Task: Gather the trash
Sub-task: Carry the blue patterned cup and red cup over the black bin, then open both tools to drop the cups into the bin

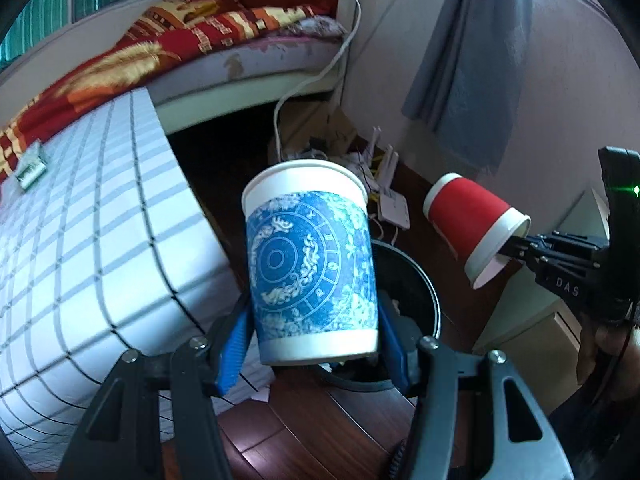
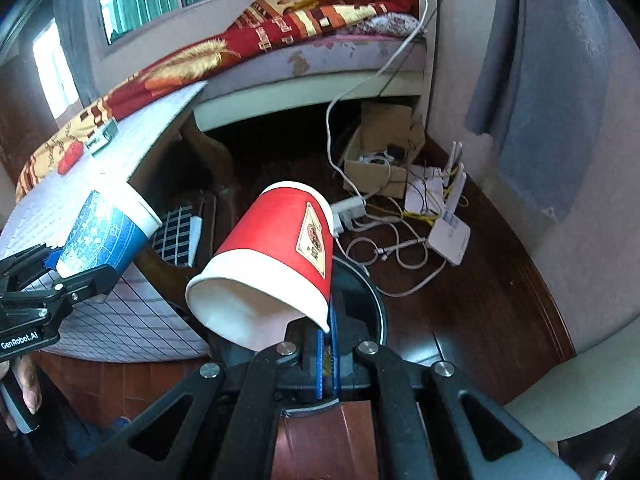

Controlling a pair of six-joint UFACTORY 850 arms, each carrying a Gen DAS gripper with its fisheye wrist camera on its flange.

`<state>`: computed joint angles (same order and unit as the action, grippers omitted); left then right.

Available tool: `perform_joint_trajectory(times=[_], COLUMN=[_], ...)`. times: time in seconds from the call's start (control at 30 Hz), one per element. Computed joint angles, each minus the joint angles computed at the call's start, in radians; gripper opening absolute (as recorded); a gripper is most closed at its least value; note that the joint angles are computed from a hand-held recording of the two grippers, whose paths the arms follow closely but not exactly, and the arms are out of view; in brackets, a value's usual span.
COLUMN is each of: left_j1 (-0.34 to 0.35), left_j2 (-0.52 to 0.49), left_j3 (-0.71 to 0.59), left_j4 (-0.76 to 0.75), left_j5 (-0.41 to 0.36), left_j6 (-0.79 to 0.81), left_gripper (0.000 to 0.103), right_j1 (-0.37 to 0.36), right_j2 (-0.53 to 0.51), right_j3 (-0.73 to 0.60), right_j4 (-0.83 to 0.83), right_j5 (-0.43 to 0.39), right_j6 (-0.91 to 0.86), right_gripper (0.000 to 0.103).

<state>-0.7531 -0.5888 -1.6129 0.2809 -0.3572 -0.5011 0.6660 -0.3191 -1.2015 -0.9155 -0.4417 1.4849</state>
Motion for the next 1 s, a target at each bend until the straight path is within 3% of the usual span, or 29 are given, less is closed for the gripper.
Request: perform_joint_trajectory(times=[0.37,0.8,0.83,0.87,0.9,0.93,1.0], left_j1=[-0.004,0.002,0.0,-0.004,-0.003,0.0,0.002], left_j2=[-0.106,-0.239,-0.25,-0.259,-0.258,-0.252,-0.239], left_j3=[-0.064,-0.213,-0.225,-0.233,-0.224,-0.211,-0.185], left_j4=[-0.217,-0.355,-0.328,-0.261,-0.235,-0.232,-0.207], left_j5=[-0.08,-0.187,-0.199,-0.212,-0.21,-0.2,-0.189], left_j6=[0.197,0.352,0.322,0.249,0.213,0.195,0.149], left_gripper=[0.059,0.062,0.064,0.076,0.084,0.093,0.096], right_j1=[-0.018,-0.039,-0.038,-0.037,-0.034,-0.036,-0.047], right_j2=[-0.068,-0.181,-0.189,-0.203,-0.225,-0.228,-0.221], right_j3=[0.0,-0.08,-0.086,-0.101,-0.122,-0.121,-0.112], right_j4=[0.189,0.412,0.399,0.378,0.344,0.322,0.33], right_j5=[-0.004,-0.016,-0.018,-0.047,-0.113,-0.136,-0.133], right_j6=[-0.222,-0.502,-0.505,-0.506,-0.482,-0.45,-0.444], right_gripper=[0.003,0.004,0.012,0.029,0.074,0.084,0.084])
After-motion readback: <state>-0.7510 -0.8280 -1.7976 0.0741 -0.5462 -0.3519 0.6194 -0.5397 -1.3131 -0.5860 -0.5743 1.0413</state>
